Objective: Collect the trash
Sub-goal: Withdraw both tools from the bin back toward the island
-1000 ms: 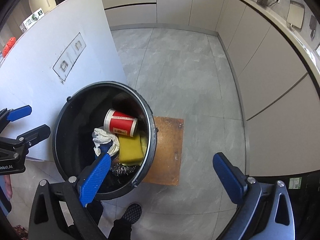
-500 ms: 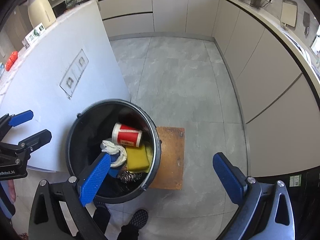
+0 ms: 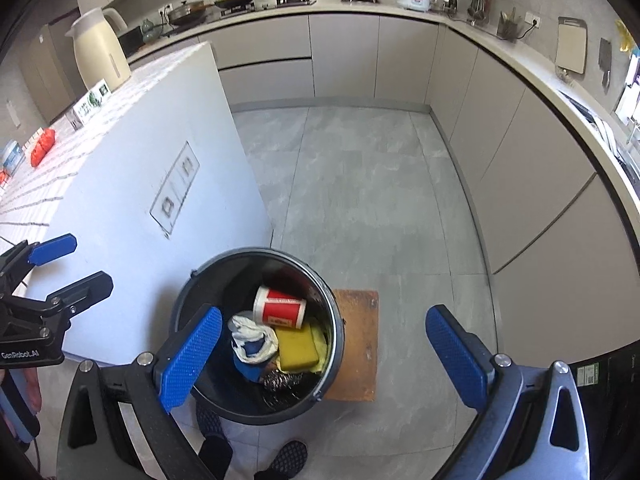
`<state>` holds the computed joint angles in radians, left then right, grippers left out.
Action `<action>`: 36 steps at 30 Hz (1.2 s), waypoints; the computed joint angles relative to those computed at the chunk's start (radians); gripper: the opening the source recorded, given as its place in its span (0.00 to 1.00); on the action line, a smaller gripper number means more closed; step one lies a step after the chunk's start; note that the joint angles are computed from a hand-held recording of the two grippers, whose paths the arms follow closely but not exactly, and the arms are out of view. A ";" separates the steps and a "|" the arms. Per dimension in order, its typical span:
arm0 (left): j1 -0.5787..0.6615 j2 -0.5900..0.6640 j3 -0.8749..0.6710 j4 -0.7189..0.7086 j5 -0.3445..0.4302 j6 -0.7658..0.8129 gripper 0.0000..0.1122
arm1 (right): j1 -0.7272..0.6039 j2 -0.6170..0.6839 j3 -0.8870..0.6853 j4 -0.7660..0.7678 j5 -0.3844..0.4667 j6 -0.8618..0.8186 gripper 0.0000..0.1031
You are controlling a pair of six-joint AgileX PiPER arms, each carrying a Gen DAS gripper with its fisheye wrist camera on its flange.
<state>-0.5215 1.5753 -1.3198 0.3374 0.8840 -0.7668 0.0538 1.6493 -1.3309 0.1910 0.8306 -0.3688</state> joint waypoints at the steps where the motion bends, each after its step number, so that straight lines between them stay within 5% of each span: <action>1: 0.007 -0.015 0.008 0.007 0.003 -0.001 0.86 | 0.008 -0.016 -0.004 0.009 -0.005 0.002 1.00; 9: 0.133 -0.150 0.092 0.010 0.008 0.048 0.86 | 0.135 -0.047 -0.075 0.019 -0.074 0.080 1.00; 19: 0.450 -0.327 0.215 -0.103 -0.022 0.273 0.86 | 0.390 0.027 -0.184 -0.142 -0.126 0.326 1.00; 27: 0.864 -0.370 0.243 -0.358 -0.057 0.686 0.86 | 0.582 0.182 -0.429 -0.371 -0.029 0.637 1.00; 36: 1.248 -0.269 0.179 -0.619 -0.054 1.121 0.86 | 0.766 0.445 -0.809 -0.455 0.145 0.724 1.00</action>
